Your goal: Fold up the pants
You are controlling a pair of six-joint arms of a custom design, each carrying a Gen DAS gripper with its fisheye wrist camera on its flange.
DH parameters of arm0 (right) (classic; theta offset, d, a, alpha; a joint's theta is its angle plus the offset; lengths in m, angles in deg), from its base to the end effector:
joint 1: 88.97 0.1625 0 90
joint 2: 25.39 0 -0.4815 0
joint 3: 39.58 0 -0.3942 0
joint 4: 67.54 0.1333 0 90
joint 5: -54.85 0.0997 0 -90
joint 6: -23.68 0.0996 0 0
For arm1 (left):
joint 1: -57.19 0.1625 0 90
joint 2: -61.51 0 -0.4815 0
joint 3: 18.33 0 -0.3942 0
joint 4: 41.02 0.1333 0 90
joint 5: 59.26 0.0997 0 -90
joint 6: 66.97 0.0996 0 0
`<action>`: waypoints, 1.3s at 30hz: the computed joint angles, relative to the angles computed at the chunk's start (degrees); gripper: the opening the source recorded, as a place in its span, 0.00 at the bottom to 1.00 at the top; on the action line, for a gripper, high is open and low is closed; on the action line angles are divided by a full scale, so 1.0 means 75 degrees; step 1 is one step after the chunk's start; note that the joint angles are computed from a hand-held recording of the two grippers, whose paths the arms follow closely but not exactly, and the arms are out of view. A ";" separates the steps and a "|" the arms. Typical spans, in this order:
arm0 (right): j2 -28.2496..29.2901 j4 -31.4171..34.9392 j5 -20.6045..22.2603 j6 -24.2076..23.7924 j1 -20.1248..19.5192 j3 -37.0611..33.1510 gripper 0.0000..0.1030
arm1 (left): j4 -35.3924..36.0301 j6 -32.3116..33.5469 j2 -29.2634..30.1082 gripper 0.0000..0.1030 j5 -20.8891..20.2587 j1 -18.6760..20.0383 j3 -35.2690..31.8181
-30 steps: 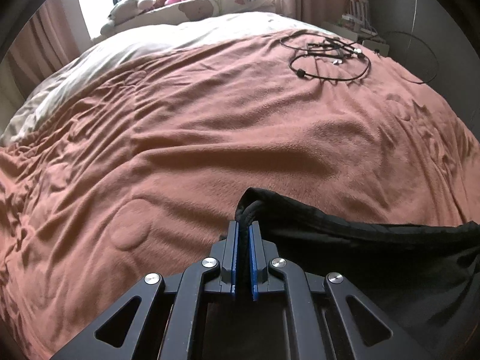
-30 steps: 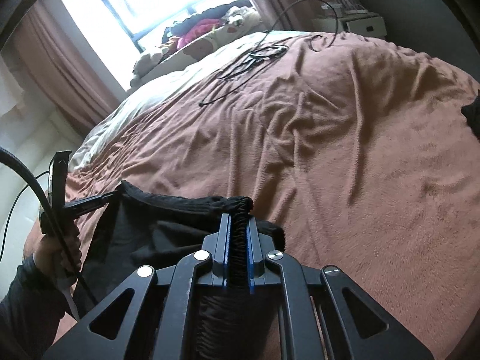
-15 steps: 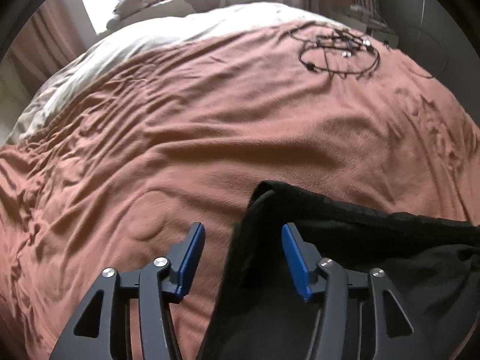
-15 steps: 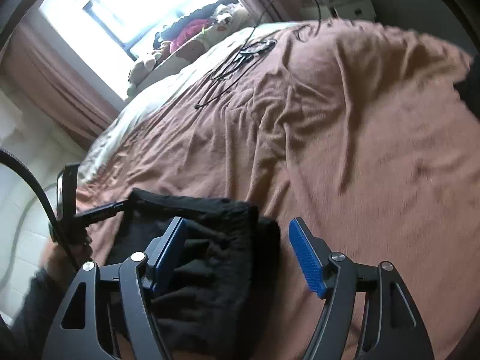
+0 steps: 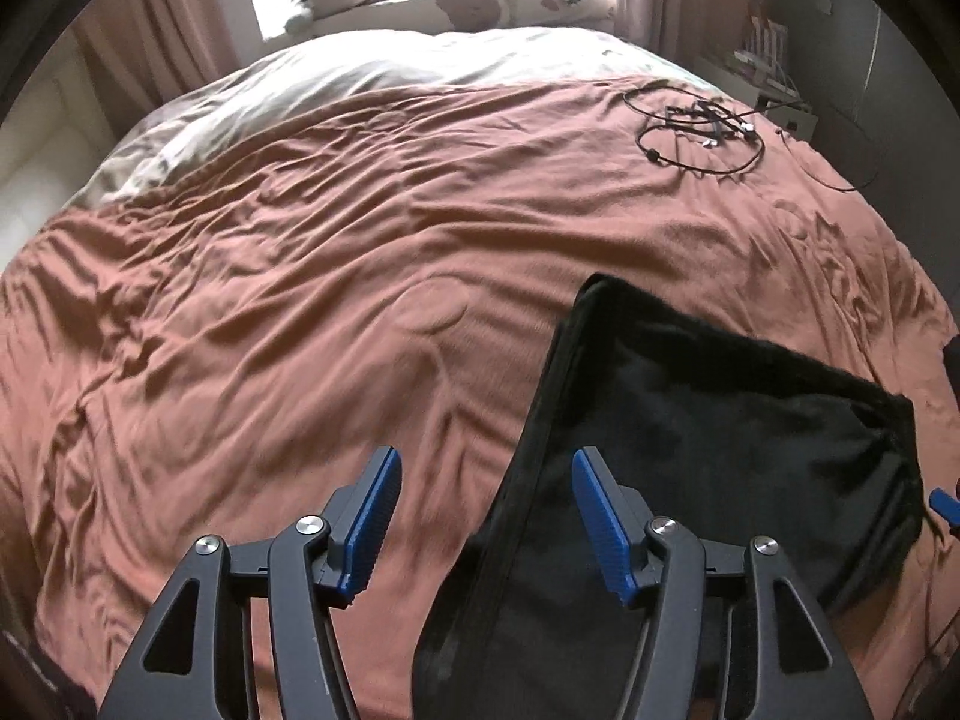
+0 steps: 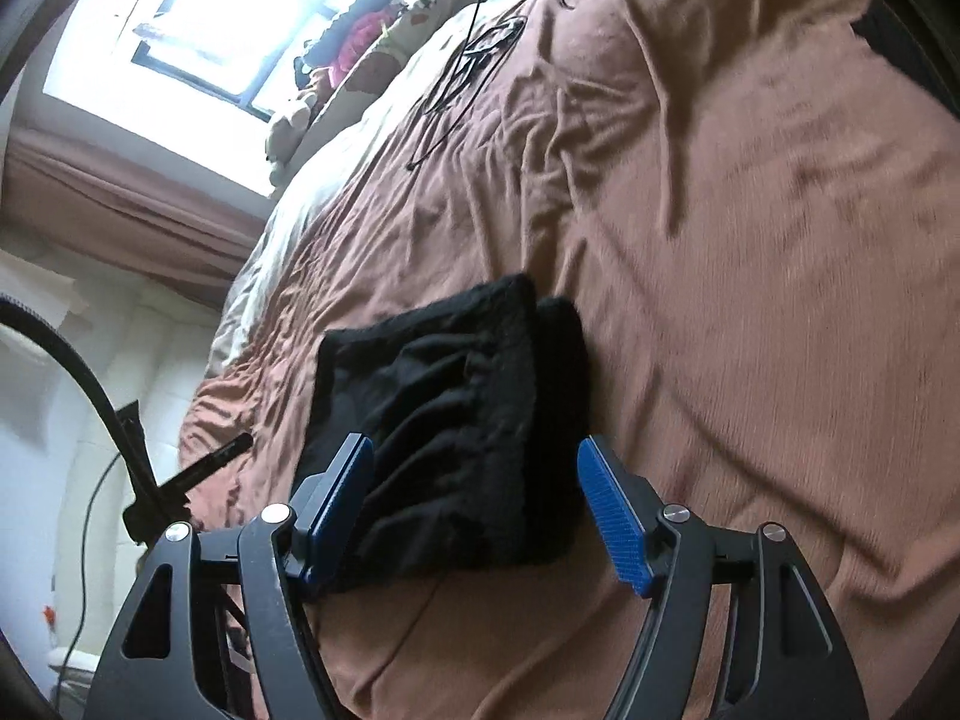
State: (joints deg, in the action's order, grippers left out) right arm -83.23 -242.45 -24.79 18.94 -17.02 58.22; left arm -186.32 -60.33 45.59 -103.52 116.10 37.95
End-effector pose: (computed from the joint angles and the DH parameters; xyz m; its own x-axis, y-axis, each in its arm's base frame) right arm -0.0726 -0.7107 0.3180 -0.9894 0.1278 -0.0685 0.1380 0.6858 -0.7146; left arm -0.2780 -0.8573 -0.0022 -0.6307 0.2966 -0.7171 0.5757 0.7985 -0.1761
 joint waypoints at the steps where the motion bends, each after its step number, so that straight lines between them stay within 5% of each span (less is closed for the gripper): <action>1: -0.0045 0.0025 0.0112 0.0054 -0.0044 0.0086 0.67 | -0.0043 -0.0056 -0.0104 0.60 -0.0005 -0.0005 0.0183; 17: 0.0204 0.1264 0.2159 0.0247 -0.0823 -0.0254 0.67 | -0.0471 -0.0876 -0.1402 0.60 -0.0358 -0.0057 0.2405; 23: 0.0448 0.1342 0.1509 0.0349 -0.0776 -0.0535 0.67 | -0.0331 -0.1338 -0.1466 0.60 -0.0531 0.0066 0.2522; 30: 0.0750 0.1052 0.1463 0.0643 -0.0751 -0.0983 0.66 | -0.0083 -0.1389 -0.1234 0.60 -0.0950 0.0366 0.2293; 35: 0.0957 0.1015 0.1317 0.0630 -0.0719 -0.1354 0.59 | -0.0077 -0.1282 -0.1020 0.60 -0.1309 0.0591 0.2046; 39: 0.1032 0.0365 0.0915 0.0680 -0.0502 -0.1004 0.44 | 0.0041 -0.1239 -0.0826 0.60 -0.1484 0.0746 0.1798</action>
